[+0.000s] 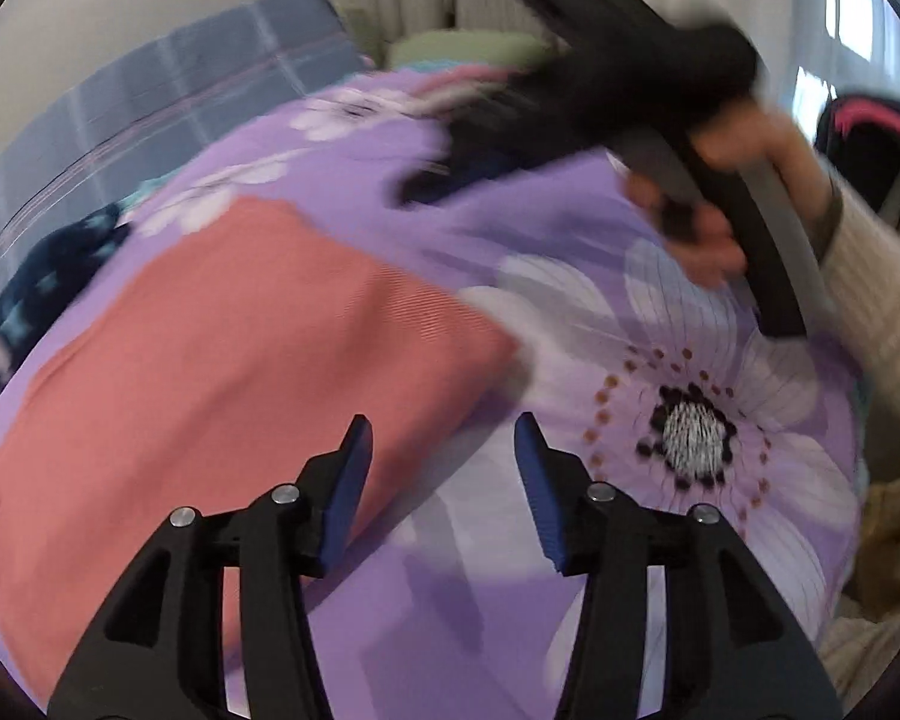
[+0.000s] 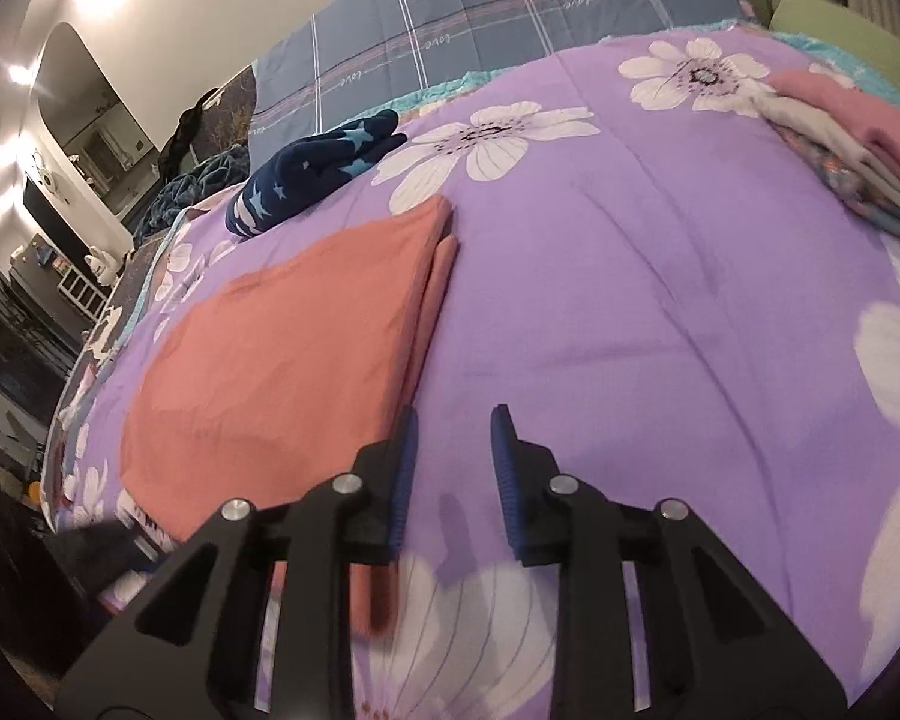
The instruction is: Fold small clothes
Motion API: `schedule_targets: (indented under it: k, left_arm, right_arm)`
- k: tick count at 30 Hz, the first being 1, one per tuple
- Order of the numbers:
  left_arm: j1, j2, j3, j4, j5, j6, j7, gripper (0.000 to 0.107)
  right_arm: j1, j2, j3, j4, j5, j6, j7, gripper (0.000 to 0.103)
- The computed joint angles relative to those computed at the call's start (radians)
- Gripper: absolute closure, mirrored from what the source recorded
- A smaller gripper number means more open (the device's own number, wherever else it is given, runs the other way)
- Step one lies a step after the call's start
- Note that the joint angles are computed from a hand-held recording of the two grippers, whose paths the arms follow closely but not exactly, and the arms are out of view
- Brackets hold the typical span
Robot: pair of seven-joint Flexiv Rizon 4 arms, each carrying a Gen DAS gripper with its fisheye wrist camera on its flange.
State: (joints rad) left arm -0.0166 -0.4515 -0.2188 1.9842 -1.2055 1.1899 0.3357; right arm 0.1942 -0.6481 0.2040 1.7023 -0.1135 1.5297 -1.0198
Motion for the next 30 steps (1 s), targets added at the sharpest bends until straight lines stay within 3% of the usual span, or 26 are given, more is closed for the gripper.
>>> schedule_targets:
  k: [2,4,7,9,11,12,16,18,19,20,22,26,30]
  left_arm:
    - [-0.033,-0.029,-0.010,-0.010,0.014,0.079,0.004,0.055]
    - [-0.045,-0.055,-0.064,-0.016,-0.060,0.226,0.103,0.051]
    - [-0.043,-0.067,-0.080,-0.027,-0.047,0.261,0.093,0.049]
    - [-0.036,-0.079,-0.081,-0.039,-0.001,0.264,0.054,0.049]
    - [-0.017,-0.086,-0.107,-0.043,0.016,0.280,0.048,0.049]
    - [-0.014,-0.093,-0.124,-0.047,0.023,0.296,0.038,0.049]
    - [0.020,-0.094,-0.153,-0.042,0.077,0.283,-0.029,0.052]
    - [0.029,-0.096,-0.147,-0.047,0.120,0.263,-0.080,0.067]
    - [0.038,-0.094,-0.150,-0.046,0.138,0.248,-0.101,0.079]
    - [0.050,-0.090,-0.157,-0.043,0.146,0.235,-0.114,0.090]
    - [0.086,-0.078,-0.179,-0.044,0.138,0.179,-0.122,0.097]
    - [0.101,-0.043,-0.162,-0.036,0.102,0.052,-0.088,0.102]
    - [0.056,-0.008,-0.135,0.000,0.045,0.055,-0.008,0.102]
  right_arm:
    - [-0.074,-0.044,0.090,-0.066,0.012,-0.044,-0.049,0.076]
    - [-0.149,-0.108,0.198,-0.155,0.051,-0.097,-0.116,0.076]
    - [-0.207,-0.207,0.309,-0.306,0.105,-0.219,-0.195,0.076]
    - [-0.213,-0.239,0.331,-0.371,0.132,-0.270,-0.225,0.071]
    - [-0.234,-0.278,0.379,-0.453,0.162,-0.339,-0.281,0.055]
    - [-0.238,-0.296,0.394,-0.496,0.169,-0.385,-0.308,0.052]
    - [-0.180,-0.336,0.334,-0.628,0.176,-0.495,-0.296,0.052]
    - [-0.158,-0.355,0.312,-0.676,0.191,-0.513,-0.300,0.051]
    - [-0.149,-0.363,0.305,-0.696,0.202,-0.509,-0.309,0.054]
    - [-0.142,-0.368,0.298,-0.707,0.214,-0.506,-0.320,0.074]
    - [-0.138,-0.382,0.301,-0.730,0.253,-0.504,-0.340,0.093]
    - [-0.114,-0.361,0.267,-0.655,0.320,-0.306,-0.428,0.096]
    - [-0.094,-0.350,0.234,-0.663,0.355,-0.284,-0.465,0.097]
